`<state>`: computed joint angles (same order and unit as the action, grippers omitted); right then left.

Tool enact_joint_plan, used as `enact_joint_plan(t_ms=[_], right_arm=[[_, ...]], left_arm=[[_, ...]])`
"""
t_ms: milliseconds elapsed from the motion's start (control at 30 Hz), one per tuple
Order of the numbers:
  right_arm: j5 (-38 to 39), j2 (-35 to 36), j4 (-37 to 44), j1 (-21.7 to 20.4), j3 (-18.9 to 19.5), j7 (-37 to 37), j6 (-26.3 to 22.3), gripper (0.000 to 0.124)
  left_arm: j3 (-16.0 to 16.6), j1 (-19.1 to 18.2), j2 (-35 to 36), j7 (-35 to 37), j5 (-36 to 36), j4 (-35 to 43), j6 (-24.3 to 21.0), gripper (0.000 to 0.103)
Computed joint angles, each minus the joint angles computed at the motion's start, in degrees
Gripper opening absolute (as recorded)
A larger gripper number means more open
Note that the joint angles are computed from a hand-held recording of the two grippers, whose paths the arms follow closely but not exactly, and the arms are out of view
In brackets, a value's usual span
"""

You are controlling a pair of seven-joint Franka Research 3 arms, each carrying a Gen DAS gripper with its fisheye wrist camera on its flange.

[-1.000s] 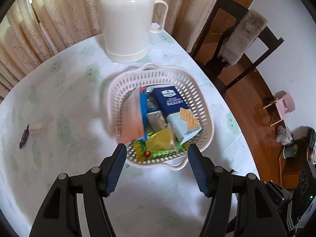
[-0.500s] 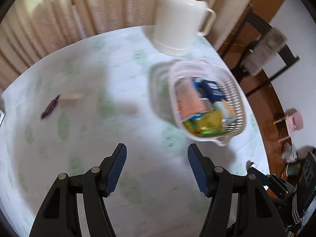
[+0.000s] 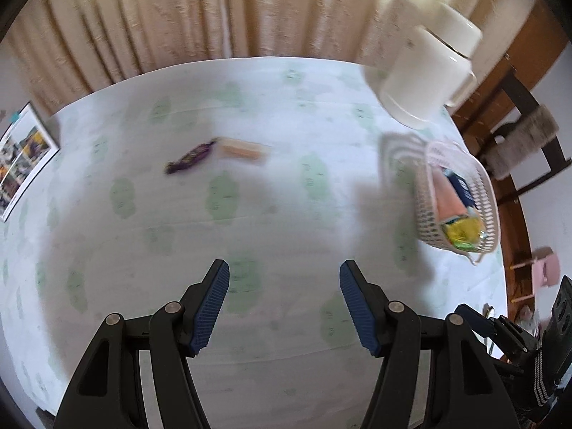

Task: Organize snacks
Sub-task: 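Move both tools back toward the purple candy and pastry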

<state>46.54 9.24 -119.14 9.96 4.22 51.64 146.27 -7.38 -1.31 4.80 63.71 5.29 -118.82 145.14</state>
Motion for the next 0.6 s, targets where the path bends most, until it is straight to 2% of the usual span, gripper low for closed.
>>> enact_joint_plan(t_ms=[100, 367, 600], right_arm=[[-1.0, 0.8, 1.0, 1.0, 0.7, 0.6, -0.1, 0.043], [-4.7, 2.7, 2.9, 3.6, 1.9, 3.9, -0.4, 0.043], [-9.5, 3.9, 3.5, 5.2, 1.9, 9.4, -0.3, 0.044]], left_arm=[[1.1, 0.8, -1.5, -1.4, 2.6, -2.2, 0.9, 0.061], [2.8, 4.2, -1.9, 1.4, -0.2, -5.1, 2.4, 0.061], [3.2, 7.0, 3.6, 7.2, -2.4, -1.6, 3.0, 0.056]])
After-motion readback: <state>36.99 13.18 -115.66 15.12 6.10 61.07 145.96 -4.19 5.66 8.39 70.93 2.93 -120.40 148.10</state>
